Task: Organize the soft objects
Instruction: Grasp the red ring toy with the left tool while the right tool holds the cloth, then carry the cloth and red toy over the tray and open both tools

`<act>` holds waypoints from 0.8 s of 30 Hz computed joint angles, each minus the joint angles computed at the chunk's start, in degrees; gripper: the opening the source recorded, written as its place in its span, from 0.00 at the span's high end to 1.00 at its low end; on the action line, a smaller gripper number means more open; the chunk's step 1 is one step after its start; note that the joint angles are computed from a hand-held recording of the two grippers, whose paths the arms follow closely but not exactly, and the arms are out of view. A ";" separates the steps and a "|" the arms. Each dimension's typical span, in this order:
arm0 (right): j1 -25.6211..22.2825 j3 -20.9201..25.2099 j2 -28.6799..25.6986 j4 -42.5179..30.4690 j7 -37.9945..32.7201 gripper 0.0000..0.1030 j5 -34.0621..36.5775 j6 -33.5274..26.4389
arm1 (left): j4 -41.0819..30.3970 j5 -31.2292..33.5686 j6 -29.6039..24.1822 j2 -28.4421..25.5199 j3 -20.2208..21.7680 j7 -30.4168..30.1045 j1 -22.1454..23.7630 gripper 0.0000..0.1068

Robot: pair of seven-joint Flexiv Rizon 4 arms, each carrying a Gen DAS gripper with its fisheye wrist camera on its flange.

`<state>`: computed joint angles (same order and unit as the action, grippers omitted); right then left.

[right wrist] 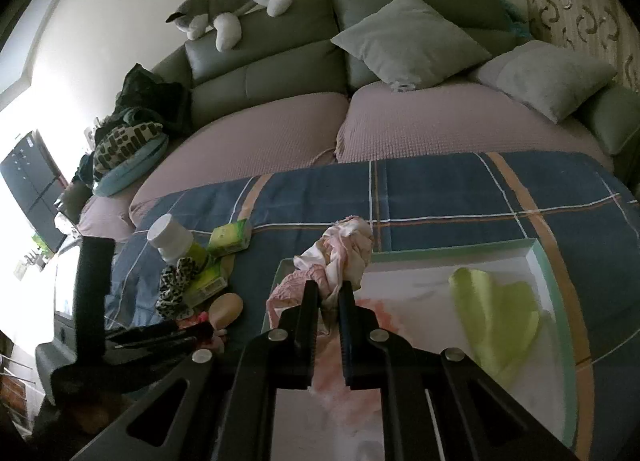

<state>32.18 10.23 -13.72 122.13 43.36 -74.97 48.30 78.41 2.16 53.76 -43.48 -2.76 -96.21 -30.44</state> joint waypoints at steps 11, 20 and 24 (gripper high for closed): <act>-0.16 0.02 0.16 0.18 0.63 0.90 -0.77 0.27 | 1.65 -2.65 2.75 -0.53 -1.24 -0.21 1.42 0.80; -0.31 0.03 0.38 0.53 2.55 0.90 -1.98 0.13 | 5.91 -4.30 7.57 3.14 -2.14 0.49 2.66 0.81; -0.56 0.17 1.06 1.06 3.50 0.90 -2.65 0.10 | 7.71 -4.88 9.12 4.92 -2.43 1.02 2.96 0.81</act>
